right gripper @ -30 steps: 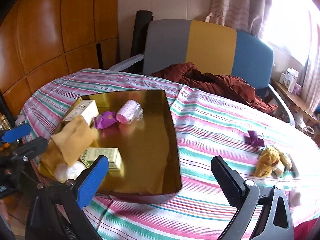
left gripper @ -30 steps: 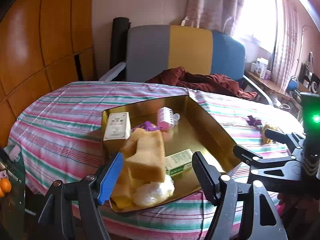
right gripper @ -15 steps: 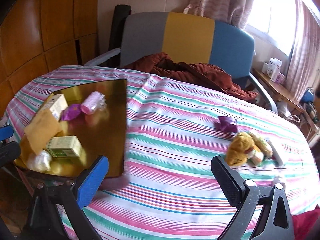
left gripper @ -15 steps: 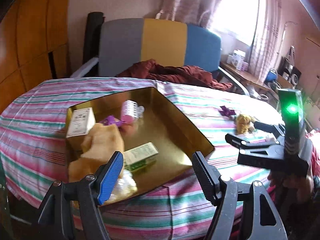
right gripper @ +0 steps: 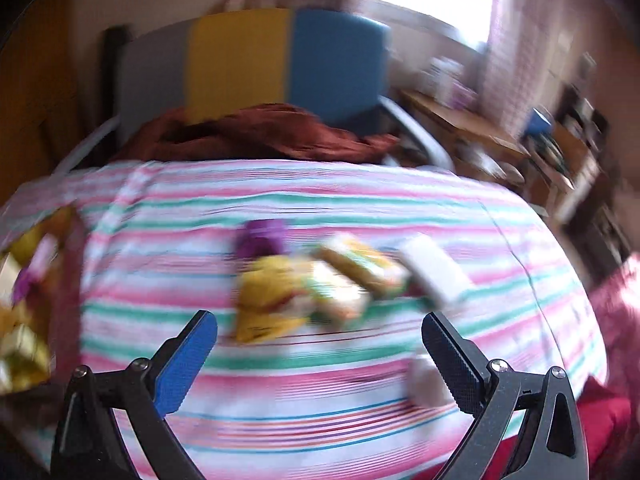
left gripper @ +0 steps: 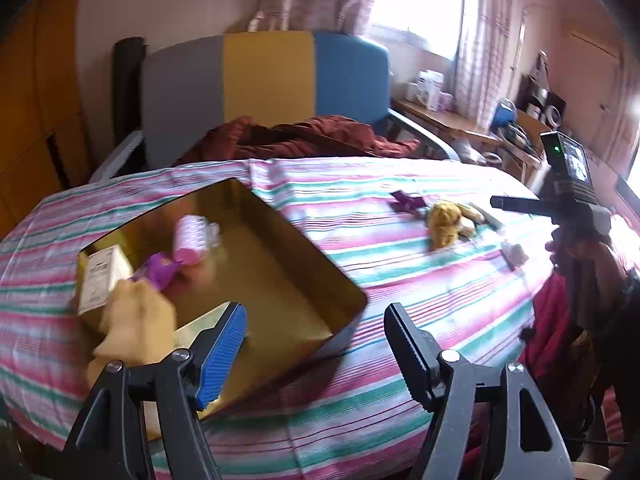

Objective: Organize objects
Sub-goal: 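Move both tools back over the remaining items on the cloth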

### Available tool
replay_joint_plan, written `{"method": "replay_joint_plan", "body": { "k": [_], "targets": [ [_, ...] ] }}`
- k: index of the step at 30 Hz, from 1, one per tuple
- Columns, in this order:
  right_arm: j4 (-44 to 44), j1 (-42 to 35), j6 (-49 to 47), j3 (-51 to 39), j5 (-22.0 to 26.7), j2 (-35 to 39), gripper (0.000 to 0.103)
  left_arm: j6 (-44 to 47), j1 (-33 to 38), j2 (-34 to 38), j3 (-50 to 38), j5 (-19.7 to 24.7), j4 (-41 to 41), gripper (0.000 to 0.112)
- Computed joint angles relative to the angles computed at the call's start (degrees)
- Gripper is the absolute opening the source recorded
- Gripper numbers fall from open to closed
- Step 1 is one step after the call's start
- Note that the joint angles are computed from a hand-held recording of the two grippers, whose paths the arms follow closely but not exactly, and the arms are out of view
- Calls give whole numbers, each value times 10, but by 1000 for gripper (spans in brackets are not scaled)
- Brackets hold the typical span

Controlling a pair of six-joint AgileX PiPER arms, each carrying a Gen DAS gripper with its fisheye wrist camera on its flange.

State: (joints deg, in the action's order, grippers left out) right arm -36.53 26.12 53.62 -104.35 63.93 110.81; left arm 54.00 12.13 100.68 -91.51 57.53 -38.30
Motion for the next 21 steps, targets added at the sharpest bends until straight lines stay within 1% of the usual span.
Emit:
{"method": "replay_joint_plan", "body": {
  "k": [2, 3, 4, 6, 8, 9, 12, 15, 19, 21],
  "targets": [
    [-9, -28, 41, 34, -1, -19, 103, -6, -23, -2, 0, -5, 12, 72],
    [-10, -43, 69, 60, -9, -33, 103, -10, -36, 0, -3, -5, 18, 72],
    [-1, -59, 97, 89, -27, -49, 103, -14, -46, 2, -7, -4, 24, 72],
    [35, -91, 123, 123, -56, -72, 103, -27, -73, 9, -15, -5, 37, 72],
    [44, -108, 149, 155, -90, -97, 103, -44, -99, 22, -29, -1, 51, 72],
    [44, -110, 155, 163, -96, -104, 103, -53, -108, 30, -38, 1, 57, 72],
    [72, -119, 151, 172, -114, -110, 103, -93, -147, 64, -78, 14, 84, 72],
    [81, -120, 144, 169, -120, -107, 103, -117, -179, 98, -118, 26, 96, 72],
    [94, -120, 134, 176, -133, -110, 103, -162, -215, 158, -197, 62, 114, 71],
    [101, -123, 131, 182, -143, -113, 103, -191, -232, 198, -255, 89, 123, 70]
  ]
}}
